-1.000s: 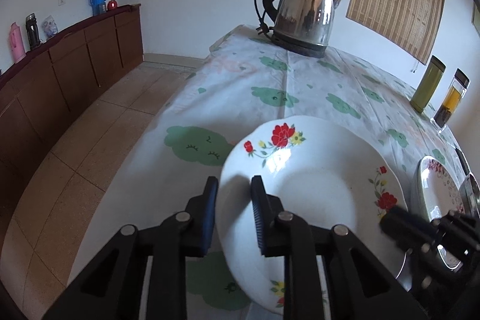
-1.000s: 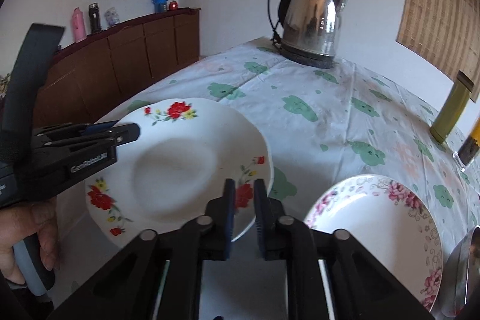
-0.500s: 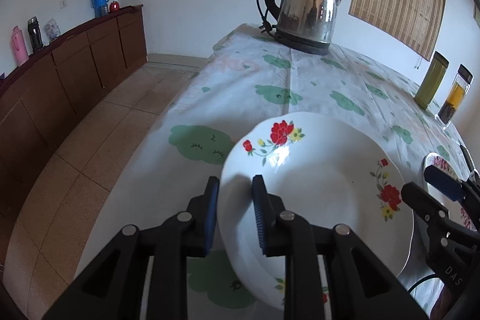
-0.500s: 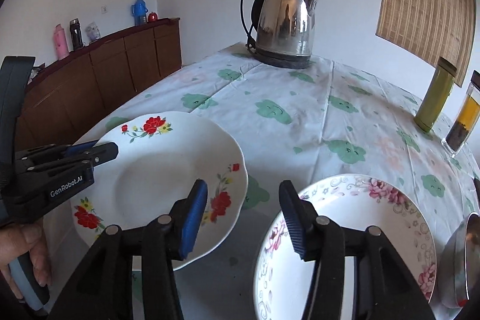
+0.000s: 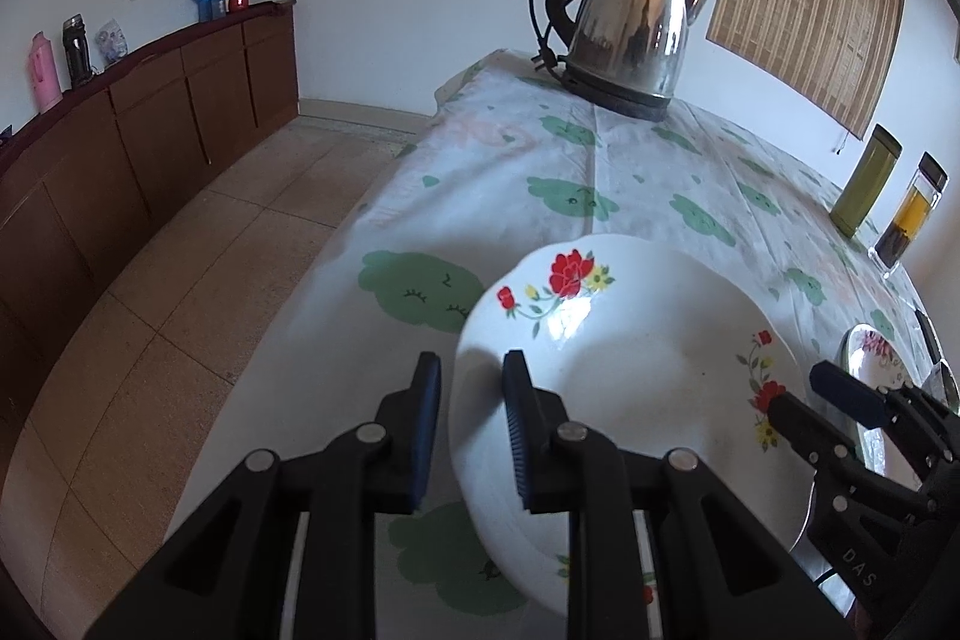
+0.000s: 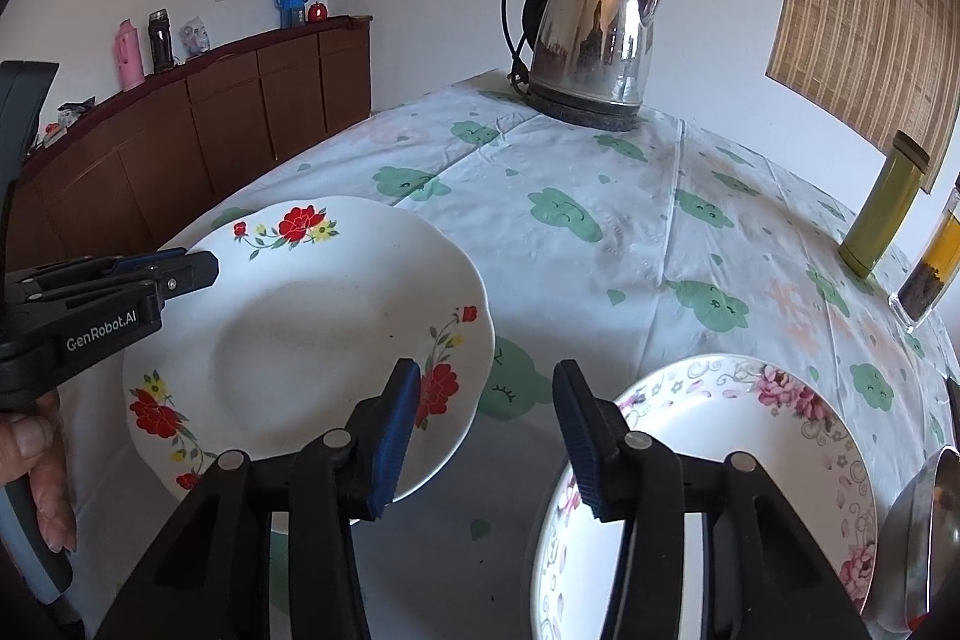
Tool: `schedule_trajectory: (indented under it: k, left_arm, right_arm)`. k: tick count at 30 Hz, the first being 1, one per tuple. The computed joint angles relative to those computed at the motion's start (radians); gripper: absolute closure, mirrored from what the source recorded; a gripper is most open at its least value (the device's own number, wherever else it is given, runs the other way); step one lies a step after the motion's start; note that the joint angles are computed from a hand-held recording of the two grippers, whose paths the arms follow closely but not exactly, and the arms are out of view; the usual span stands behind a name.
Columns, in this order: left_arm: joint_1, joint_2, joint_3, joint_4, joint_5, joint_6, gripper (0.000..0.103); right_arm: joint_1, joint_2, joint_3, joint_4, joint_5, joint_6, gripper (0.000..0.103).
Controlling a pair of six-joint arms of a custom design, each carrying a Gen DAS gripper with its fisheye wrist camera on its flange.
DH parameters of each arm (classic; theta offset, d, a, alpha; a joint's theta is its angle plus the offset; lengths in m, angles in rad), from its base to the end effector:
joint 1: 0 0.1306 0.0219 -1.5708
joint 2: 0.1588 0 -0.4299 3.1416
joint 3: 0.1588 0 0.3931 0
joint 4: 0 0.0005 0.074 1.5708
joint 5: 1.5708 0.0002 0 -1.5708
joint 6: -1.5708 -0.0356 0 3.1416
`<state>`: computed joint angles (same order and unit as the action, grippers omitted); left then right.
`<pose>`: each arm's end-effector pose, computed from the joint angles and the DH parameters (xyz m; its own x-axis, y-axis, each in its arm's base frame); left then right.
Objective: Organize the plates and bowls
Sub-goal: 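Carry the red-flower plate with both grippers over the pink-floral plate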
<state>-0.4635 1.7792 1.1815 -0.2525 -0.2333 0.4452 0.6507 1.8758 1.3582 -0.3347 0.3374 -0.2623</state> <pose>0.5157 -0.2491 0.2289 -0.7352 -0.1009 -0.6703 -0.0200 0.9917 -0.1274 0.5059 0.3697 0.2395 -0.6817 -0.2115 -0.7004 -0.2293 0.9708 -0.0700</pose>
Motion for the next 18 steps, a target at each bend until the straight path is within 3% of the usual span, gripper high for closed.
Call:
schedule_trajectory:
  k: [3,14,18]
  left_arm:
    - [0.002,0.004,0.004,-0.006,0.013,-0.005,0.083]
    - [-0.008,0.003,0.003,-0.005,-0.008,-0.017,0.084]
    - [-0.013,-0.015,-0.015,0.035,-0.014,-0.019,0.085]
  right_arm:
    - [0.001,0.015,0.016,-0.017,-0.026,0.0,0.072]
    - [0.003,0.005,-0.009,0.026,-0.025,-0.009,0.076]
    - [0.003,-0.017,-0.031,0.05,-0.033,-0.022,0.076]
